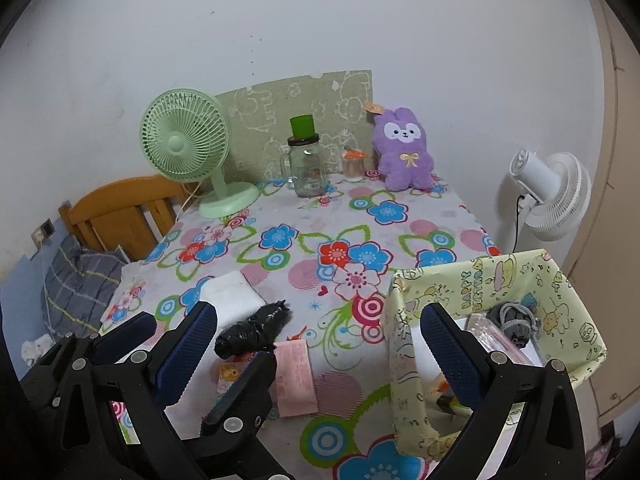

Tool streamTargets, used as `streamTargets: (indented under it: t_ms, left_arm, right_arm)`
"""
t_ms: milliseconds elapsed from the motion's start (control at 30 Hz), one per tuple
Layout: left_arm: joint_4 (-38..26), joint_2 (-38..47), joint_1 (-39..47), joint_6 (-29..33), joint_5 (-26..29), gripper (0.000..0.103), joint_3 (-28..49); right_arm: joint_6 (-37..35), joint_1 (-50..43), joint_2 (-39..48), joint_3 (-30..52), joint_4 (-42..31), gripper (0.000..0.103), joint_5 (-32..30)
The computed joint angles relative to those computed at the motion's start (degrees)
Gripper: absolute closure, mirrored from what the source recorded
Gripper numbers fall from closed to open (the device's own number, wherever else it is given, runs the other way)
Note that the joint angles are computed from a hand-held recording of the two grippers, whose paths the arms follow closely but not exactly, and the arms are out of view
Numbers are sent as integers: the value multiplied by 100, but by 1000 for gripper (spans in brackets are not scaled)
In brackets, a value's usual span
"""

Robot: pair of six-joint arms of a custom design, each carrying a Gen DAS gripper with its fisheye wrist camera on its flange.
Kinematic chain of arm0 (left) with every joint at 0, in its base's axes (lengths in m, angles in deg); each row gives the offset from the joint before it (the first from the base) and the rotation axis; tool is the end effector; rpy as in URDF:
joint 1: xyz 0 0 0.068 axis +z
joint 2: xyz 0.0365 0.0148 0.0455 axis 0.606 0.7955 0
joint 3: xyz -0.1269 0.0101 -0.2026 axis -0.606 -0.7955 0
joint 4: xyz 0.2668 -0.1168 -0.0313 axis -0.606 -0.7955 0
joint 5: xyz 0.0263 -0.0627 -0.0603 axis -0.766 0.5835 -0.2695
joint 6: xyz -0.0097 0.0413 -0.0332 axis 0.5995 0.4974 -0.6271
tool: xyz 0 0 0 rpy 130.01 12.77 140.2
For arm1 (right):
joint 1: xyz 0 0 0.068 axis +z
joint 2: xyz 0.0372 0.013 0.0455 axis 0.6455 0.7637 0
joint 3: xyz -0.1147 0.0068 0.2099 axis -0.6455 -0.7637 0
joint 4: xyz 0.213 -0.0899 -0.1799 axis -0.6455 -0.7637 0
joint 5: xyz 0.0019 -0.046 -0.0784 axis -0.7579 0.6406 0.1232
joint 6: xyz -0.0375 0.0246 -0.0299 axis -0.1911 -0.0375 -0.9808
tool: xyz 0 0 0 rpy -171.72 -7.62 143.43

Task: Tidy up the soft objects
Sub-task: 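Withdraw both tools from the box back over the remaining items, then grasp the yellow cartoon packet with the left tool while the right tool grasps the pink envelope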

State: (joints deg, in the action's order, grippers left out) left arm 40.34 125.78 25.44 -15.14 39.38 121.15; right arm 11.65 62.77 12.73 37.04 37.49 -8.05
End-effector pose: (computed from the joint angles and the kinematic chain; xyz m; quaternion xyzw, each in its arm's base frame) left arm 0.2781 -0.0523 0.1967 -0.0340 0.8980 -0.0100 0.4385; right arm 0.3152 0.1305 0.2022 -0.1098 0.8813 0.1160 0.4447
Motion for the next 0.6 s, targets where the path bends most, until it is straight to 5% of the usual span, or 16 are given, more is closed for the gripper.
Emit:
streamTargets:
  t_ms: [600]
  left_arm:
    - [579,584,499,-169,210,10,-407]
  right_arm:
    - [-105,240,971,45,658,7,-150]
